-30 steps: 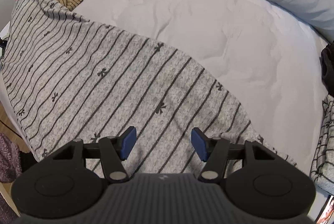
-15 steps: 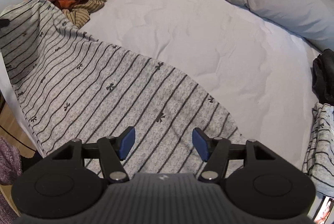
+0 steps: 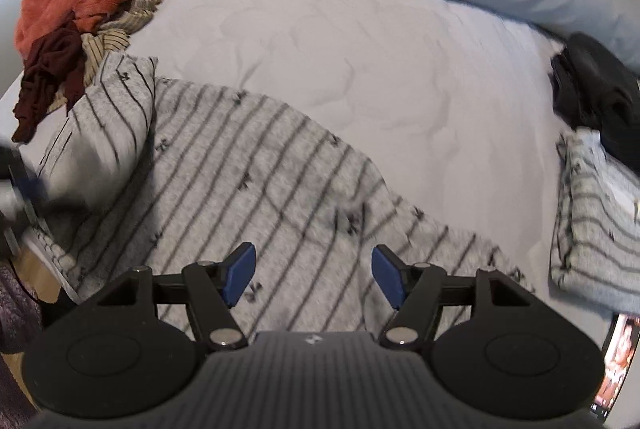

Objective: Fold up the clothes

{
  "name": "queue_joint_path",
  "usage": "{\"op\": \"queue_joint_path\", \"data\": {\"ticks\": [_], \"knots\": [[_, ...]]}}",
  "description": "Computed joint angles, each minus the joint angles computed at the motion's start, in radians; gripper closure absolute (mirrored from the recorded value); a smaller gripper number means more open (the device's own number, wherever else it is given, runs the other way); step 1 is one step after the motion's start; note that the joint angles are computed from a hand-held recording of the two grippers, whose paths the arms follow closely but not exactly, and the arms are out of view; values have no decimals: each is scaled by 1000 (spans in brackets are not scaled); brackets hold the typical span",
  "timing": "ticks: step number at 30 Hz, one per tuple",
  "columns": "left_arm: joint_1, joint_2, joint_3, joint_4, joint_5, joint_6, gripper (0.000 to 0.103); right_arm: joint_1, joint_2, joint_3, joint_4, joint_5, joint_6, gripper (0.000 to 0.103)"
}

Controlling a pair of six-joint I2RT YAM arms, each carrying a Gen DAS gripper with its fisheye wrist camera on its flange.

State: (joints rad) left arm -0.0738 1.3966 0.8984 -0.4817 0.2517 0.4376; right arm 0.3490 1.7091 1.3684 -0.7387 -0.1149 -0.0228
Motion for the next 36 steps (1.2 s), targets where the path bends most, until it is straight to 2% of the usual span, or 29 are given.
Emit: {"op": "queue_joint_path", "data": {"ticks": [2, 4, 6, 8, 9, 12, 16, 19, 22, 24, 26, 29, 33, 36], "knots": [[-53, 5, -66, 38, -52, 38, 86, -1, -3, -18, 1, -8, -2, 35], [-59, 22, -87, 30, -51, 66, 82, 7, -6, -33, 4, -11, -9, 35], [-37, 37, -82, -4, -8, 75, 76, 27, -6, -44, 12, -10, -16, 35], [1, 27, -76, -38, 55, 80, 57, 48, -2, -51, 22, -10, -24, 35], [18, 15, -78, -48, 80, 81, 55, 61, -2, -57, 34, -11, -27, 35], [72, -30, -89, -70, 119, 103, 55, 102, -1, -63, 59, -14, -47, 35], [153, -65, -89, -73, 107, 93, 55, 164, 23, -31, 82, -2, -63, 35], [224, -63, -71, -60, 70, 52, 55, 211, 58, 15, 96, -7, -65, 36], [286, -43, -59, -18, -19, 13, 56, 266, 104, 70, 107, -18, -75, 37], [323, -21, -43, -1, -72, 1, 60, 305, 144, 112, 113, -24, -86, 37], [353, 8, -27, 8, -82, -7, 64, 339, 191, 159, 117, -28, -104, 45], [392, 44, 4, 0, -88, -3, 66, 385, 276, 248, 107, -32, -133, 50], [399, 82, 23, 3, -120, 5, 67, 430, 388, 371, 83, -13, -148, 50], [408, 96, 31, 13, -115, -2, 67, 456, 458, 440, 75, 49, -171, 49]]}}
